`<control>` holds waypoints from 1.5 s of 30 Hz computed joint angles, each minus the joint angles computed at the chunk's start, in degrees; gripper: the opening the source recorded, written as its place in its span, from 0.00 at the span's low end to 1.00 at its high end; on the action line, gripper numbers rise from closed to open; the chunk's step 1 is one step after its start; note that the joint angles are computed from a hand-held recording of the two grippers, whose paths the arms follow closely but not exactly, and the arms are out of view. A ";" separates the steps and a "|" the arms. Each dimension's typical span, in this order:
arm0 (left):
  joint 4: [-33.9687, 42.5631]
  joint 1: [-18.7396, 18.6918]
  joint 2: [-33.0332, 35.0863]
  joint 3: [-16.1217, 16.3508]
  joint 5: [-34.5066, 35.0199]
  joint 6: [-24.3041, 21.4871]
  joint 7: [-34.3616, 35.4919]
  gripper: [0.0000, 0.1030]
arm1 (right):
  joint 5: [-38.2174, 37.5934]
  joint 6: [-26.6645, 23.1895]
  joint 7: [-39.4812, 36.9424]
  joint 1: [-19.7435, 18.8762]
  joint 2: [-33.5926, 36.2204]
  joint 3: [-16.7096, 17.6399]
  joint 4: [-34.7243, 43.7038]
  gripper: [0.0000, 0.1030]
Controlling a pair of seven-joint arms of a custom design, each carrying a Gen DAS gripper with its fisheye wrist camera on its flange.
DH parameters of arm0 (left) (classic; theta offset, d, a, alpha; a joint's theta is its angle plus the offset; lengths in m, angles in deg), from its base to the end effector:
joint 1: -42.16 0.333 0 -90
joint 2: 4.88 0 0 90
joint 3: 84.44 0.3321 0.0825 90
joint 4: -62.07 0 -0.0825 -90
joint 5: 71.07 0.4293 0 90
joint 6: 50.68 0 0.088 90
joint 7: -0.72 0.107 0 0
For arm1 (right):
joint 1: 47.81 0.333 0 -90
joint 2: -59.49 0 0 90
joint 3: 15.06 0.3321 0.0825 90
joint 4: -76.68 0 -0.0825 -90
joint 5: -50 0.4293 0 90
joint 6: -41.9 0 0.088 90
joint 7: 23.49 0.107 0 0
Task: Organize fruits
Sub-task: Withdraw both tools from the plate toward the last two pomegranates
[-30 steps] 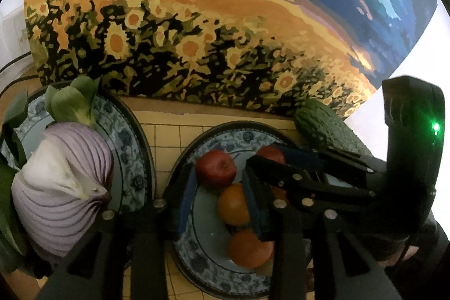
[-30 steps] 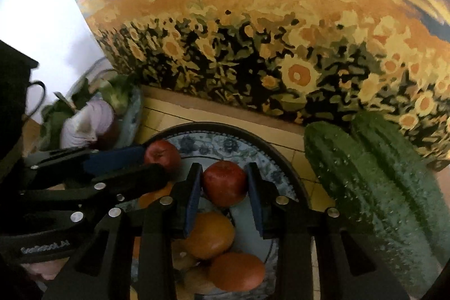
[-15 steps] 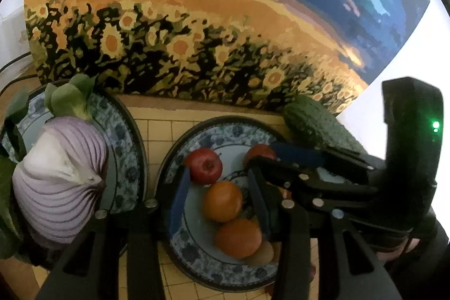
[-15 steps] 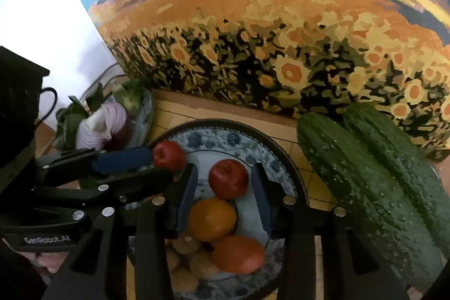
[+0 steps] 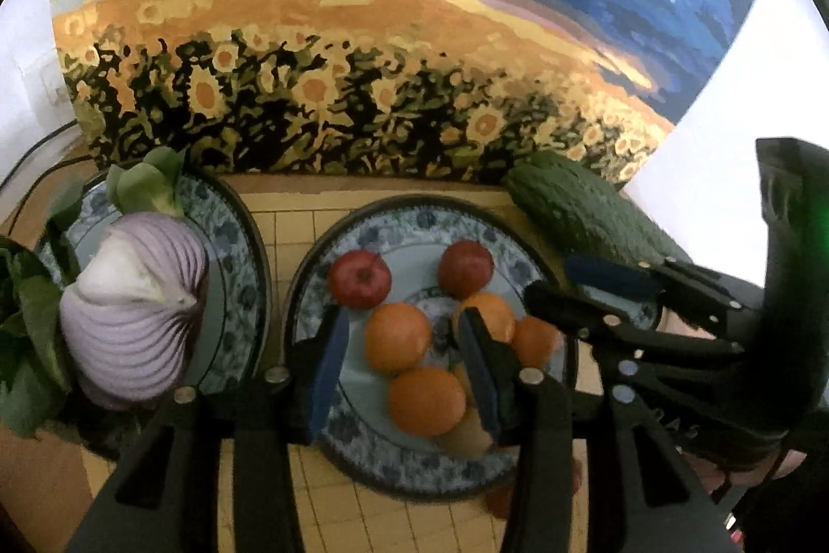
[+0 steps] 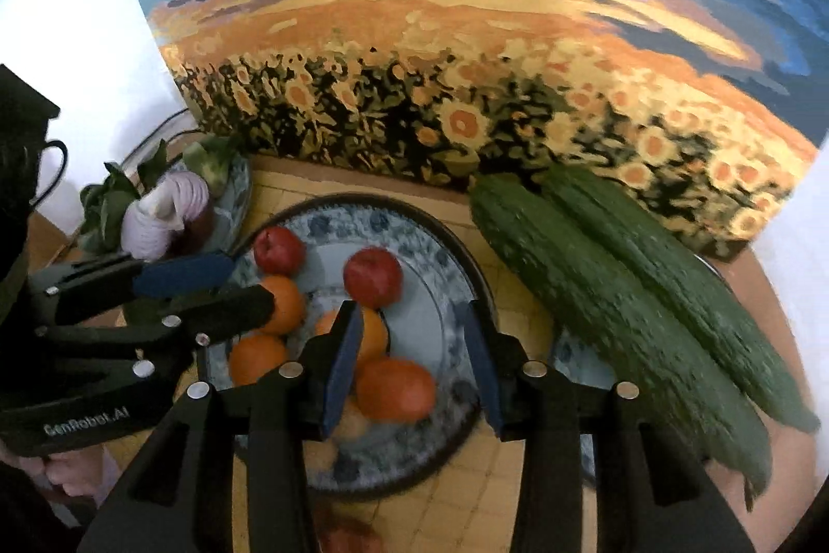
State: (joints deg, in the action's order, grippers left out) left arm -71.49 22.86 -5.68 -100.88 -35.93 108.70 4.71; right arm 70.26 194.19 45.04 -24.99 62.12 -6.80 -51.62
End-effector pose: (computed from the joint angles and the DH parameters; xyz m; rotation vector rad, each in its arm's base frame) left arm 0.4477 -0.3540 0.3727 -2.3211 1.6256 -0.7578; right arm 0.5155 0.2989 0.3733 -2.4203 1.2267 -0.0881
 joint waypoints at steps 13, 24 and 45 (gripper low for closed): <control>0.13 -1.79 -3.58 -2.97 -0.85 -5.44 2.23 0.45 | -4.11 2.55 5.52 0.55 -10.47 -1.76 -9.01 0.41; -2.07 -3.27 -7.64 -5.68 -0.75 -7.74 -0.99 0.45 | -3.52 3.04 5.46 2.25 -16.89 -2.64 -15.35 0.41; -5.68 -7.28 -7.48 -7.97 -7.28 -4.72 0.22 0.45 | -2.15 -1.08 9.52 5.35 -24.24 -3.61 -25.02 0.41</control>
State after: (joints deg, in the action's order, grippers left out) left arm -77.17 15.58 -13.17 -108.85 -43.21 103.98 4.94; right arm 68.12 193.12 54.56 -19.64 37.88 -10.41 -76.64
